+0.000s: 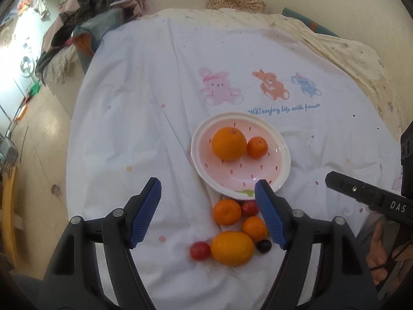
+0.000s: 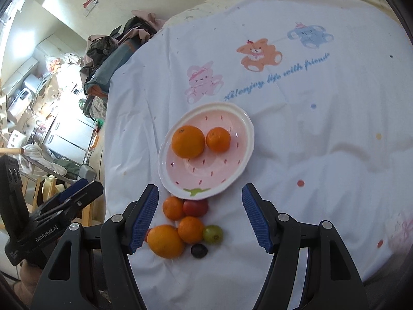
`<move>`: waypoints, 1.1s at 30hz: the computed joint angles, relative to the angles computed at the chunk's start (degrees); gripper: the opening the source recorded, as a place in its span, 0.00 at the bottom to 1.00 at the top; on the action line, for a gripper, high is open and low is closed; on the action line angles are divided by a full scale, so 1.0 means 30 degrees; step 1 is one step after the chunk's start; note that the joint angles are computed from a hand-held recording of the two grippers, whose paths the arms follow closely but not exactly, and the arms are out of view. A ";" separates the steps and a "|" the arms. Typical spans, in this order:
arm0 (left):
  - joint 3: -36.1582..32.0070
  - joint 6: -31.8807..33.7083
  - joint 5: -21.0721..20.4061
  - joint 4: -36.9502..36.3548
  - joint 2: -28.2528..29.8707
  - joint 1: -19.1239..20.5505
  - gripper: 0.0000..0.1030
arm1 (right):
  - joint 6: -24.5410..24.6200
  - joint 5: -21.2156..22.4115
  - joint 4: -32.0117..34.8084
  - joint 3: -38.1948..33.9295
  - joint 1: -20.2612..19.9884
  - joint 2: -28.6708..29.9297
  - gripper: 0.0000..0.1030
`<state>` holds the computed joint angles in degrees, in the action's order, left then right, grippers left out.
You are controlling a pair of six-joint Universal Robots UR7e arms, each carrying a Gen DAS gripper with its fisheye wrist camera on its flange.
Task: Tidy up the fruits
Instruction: 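Withdraw both open tools from the plate back toward the fruit cluster, then grasp another large orange with the left tool while the right tool grasps the green lime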
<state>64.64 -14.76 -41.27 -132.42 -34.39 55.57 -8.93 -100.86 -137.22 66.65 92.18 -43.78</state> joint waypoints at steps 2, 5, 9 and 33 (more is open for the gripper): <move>0.0186 -0.0344 -0.0118 0.0270 -0.0087 0.0057 0.70 | 0.0233 -0.0187 -0.0086 0.0113 -0.0015 -0.0055 0.68; 0.0131 -0.0715 -0.0464 0.0865 0.0009 0.0179 0.70 | 0.0772 -0.0600 -0.0064 0.0103 -0.0090 -0.0053 0.68; -0.0187 -0.1227 -0.0812 0.2512 0.0349 0.0324 0.70 | 0.1729 -0.0558 0.0397 -0.0114 -0.0371 0.0022 0.68; -0.2702 -0.1050 -0.2271 0.9275 0.2603 0.0734 0.56 | 0.3145 -0.0421 0.2983 -0.1784 -0.0768 0.1069 0.68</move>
